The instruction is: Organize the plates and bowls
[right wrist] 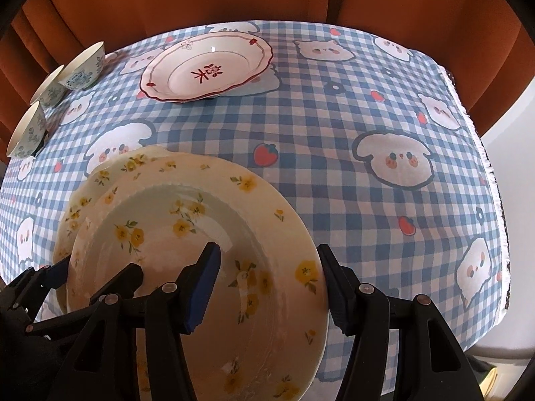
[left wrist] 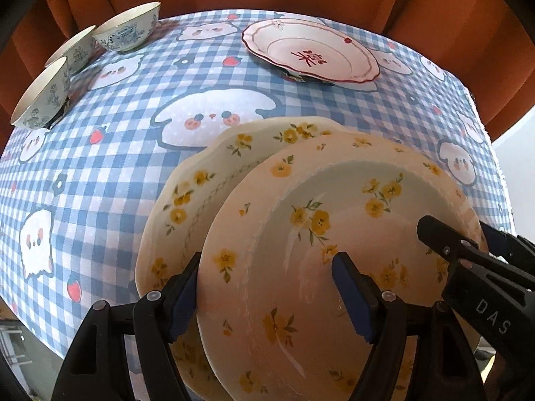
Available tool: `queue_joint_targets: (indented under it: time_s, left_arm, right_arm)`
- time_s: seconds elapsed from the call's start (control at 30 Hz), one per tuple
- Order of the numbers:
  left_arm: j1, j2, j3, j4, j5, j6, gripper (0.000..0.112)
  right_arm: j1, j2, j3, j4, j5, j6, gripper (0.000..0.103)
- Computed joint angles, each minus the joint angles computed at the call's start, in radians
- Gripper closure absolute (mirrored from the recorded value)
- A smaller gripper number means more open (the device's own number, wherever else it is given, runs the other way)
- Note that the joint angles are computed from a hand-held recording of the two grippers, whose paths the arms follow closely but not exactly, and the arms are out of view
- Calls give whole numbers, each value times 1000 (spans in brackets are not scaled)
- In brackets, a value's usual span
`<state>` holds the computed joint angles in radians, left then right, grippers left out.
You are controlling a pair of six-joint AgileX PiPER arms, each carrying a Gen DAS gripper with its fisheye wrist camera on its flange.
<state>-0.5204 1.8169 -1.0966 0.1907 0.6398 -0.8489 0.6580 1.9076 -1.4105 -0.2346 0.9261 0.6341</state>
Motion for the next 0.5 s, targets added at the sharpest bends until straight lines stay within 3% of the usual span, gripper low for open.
queue_joint_targets:
  time_s: [0.37,0.5]
  left_arm:
    - [-24,29,-43,63,64,-54,33]
    - [-44,34,-54,123,92,-93,31]
  right_arm:
    - [0,-14,23,-11,-21,17,41]
    - [1,-56,65,-26,-34,45,59]
